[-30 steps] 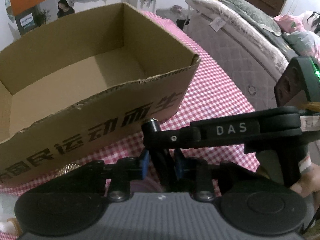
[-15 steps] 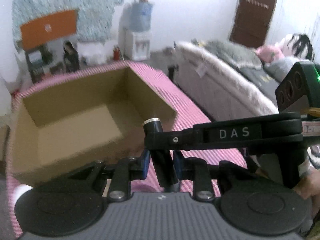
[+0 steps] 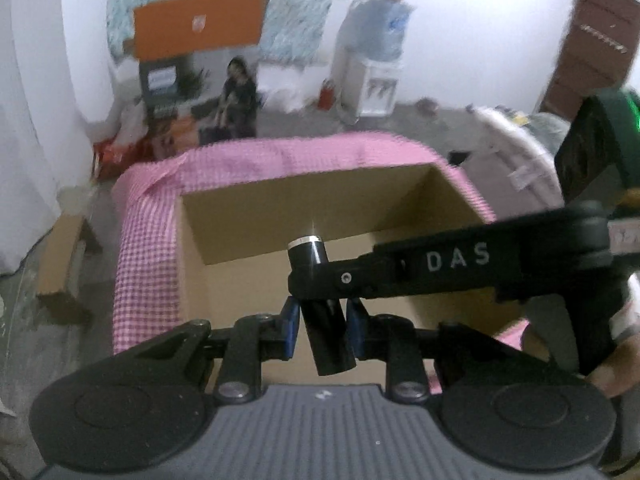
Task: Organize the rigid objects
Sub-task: 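Lift the black cylinder with the right gripper over the cardboard box, then lower the cylinder into the box and open the right gripper, then grasp the short black cylinder with the right gripper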
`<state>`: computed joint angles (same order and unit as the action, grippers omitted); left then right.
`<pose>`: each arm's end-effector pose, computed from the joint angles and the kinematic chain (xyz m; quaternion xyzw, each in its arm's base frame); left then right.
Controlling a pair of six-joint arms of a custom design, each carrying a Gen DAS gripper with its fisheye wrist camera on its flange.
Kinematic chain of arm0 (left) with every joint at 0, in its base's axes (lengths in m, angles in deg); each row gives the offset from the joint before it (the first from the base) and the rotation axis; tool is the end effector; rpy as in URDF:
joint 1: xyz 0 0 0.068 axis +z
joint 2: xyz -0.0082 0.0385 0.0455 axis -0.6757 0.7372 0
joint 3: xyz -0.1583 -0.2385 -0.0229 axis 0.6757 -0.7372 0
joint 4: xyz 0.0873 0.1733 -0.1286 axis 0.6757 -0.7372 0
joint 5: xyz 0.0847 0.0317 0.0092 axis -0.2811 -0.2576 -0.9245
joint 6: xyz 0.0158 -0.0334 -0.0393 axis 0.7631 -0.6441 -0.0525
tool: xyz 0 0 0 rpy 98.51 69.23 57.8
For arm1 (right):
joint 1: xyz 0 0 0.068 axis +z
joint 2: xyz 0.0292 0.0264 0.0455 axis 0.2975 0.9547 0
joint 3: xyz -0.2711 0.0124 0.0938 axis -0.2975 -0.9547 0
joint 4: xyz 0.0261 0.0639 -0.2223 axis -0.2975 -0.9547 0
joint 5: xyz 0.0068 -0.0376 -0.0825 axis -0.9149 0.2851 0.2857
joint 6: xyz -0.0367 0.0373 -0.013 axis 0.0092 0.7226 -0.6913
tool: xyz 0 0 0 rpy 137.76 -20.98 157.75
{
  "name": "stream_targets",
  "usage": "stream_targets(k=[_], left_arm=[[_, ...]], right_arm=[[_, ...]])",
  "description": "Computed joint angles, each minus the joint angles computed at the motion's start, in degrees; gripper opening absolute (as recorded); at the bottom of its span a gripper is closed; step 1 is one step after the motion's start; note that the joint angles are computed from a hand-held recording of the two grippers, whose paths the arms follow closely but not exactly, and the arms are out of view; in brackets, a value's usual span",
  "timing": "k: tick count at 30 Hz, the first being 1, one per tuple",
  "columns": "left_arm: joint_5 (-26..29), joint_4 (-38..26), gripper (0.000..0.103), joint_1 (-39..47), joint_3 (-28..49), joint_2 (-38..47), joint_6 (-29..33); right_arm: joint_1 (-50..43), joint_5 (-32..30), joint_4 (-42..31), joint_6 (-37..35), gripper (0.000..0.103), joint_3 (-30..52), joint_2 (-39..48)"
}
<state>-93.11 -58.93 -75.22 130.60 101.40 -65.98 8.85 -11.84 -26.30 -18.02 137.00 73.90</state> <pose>0.2901 -0.1783 0.2806 0.0470 0.9409 -0.0711 0.3279 0.2721 -0.0107 0.2082 -0.1058 0.8680 0.4257 0.2328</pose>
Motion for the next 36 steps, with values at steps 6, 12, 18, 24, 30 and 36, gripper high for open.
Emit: stream_targets(k=[6,12,18,24,30,36], left_arm=[[3.3,-1.0,0.026,7.1,4.7,9.1,3.9],[-0.7,-2.3,0.041,7.1,7.3,11.7,4.8],[-1.5,-0.2,0.049,6.9,4.9,9.1,4.8],[-2.4,3.2,0.064,4.6,-1.6,-0.5,4.4],[-4.4,5.9,0.072,-3.1,-8.4,-12.6,4.5],[-7.7,13.2,0.082,-15.1,-16.6,-18.3,1.5]], right_arm=[[9.1,7.3,0.0,8.6,0.021,11.4,12.8],[15.1,14.7,-4.1,10.6,0.023,28.5,29.2],[17.0,17.9,-3.5,11.0,0.033,32.3,31.9],[13.2,12.8,-0.8,8.7,0.044,24.4,21.4],[-4.6,1.6,-13.2,-8.8,0.049,10.5,-2.0],[-38.2,-4.8,-49.2,-56.2,0.052,8.1,-4.8]])
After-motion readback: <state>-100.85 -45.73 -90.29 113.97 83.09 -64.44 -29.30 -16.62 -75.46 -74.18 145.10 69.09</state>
